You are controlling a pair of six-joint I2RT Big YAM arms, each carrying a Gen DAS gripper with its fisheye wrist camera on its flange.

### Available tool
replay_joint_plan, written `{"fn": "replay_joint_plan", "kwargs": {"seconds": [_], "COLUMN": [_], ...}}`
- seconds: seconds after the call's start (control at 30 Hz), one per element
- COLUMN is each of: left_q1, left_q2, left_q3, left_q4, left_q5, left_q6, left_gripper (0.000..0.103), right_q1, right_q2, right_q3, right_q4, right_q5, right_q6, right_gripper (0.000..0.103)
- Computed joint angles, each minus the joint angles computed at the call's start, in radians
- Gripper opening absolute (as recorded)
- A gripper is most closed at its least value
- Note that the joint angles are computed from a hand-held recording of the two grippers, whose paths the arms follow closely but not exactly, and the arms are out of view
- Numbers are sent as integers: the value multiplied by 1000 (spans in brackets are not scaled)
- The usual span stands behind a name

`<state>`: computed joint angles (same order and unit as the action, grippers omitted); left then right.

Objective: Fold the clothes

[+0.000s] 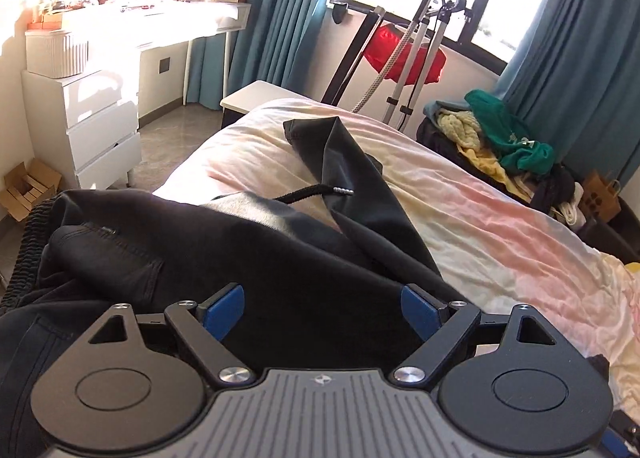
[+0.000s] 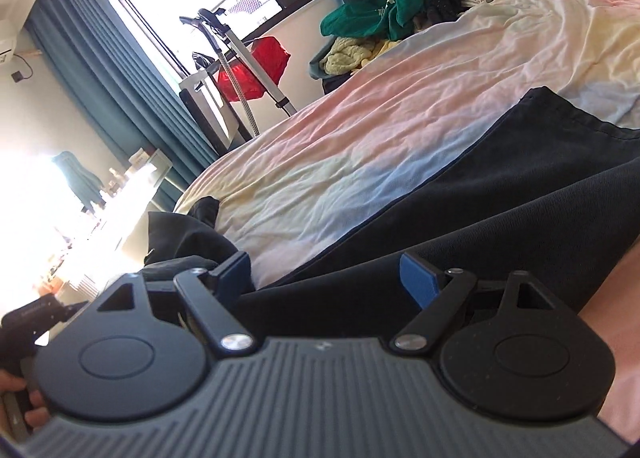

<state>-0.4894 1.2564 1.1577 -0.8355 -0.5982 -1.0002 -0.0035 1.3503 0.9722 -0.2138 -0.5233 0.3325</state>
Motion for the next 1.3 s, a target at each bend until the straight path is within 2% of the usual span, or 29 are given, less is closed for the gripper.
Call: {"fn": "replay_joint_plan", "kwargs": {"seconds": [0.07, 0.1, 0.17, 0.23, 0.27, 0.37, 0.47, 0.53, 0.57, 0.6, 0.63, 0.67, 0.7, 0.73, 0.8, 0.97, 1.13, 1.3], "left_q1": [86, 120, 174, 222, 240, 299, 332, 343, 349, 351, 353, 347, 342, 333, 289, 207, 86, -42], "left_q2": [79, 124, 222, 328, 371, 554, 678, 729, 756, 756, 763, 761, 758, 747, 715, 651, 635, 635], "left_q3": [63, 105, 196, 303, 350, 569, 721, 778, 808, 800, 804, 798, 791, 777, 754, 780, 940, 1066], "left_q4": [49, 64, 75, 59, 40, -90, -177, -194, -205, -190, -182, -167, -151, -126, -92, -80, -162, -137], "left_q5": [53, 74, 80, 112, 124, 184, 207, 228, 238, 255, 272, 274, 276, 270, 194, 133, 107, 147], "left_q6": [96, 160, 239, 290, 297, 294, 296, 299, 301, 310, 316, 319, 321, 338, 386, 458, 576, 729], "left_gripper": [88, 88, 88, 88, 88, 86, 84, 82, 73, 55, 42, 13, 5, 4, 4, 4, 4, 4], "right_q1": [17, 34, 70, 91, 100, 134, 171, 178, 181, 181, 182, 180, 178, 175, 166, 151, 120, 77], "right_q2": [8, 8, 10, 24, 32, 68, 129, 156, 169, 175, 180, 182, 184, 186, 181, 123, 72, 52], "right_q3": [0, -7, -20, -22, -22, -21, 13, 30, 38, 39, 39, 39, 39, 39, 41, 1, -30, -20], "right_q4": [11, 45, 117, 173, 200, 268, 243, 235, 231, 239, 249, 252, 254, 256, 244, 306, 340, 302], "right_q5": [39, 83, 176, 182, 182, 202, 257, 260, 261, 263, 266, 267, 267, 268, 265, 292, 278, 269], "right_q6": [-18, -38, -85, -117, -134, -207, -302, -317, -325, -327, -329, -322, -315, -308, -284, -290, -264, -182], "right_gripper": [84, 84, 85, 84, 84, 84, 83, 82, 82, 82, 82, 82, 82, 82, 82, 82, 82, 82]}}
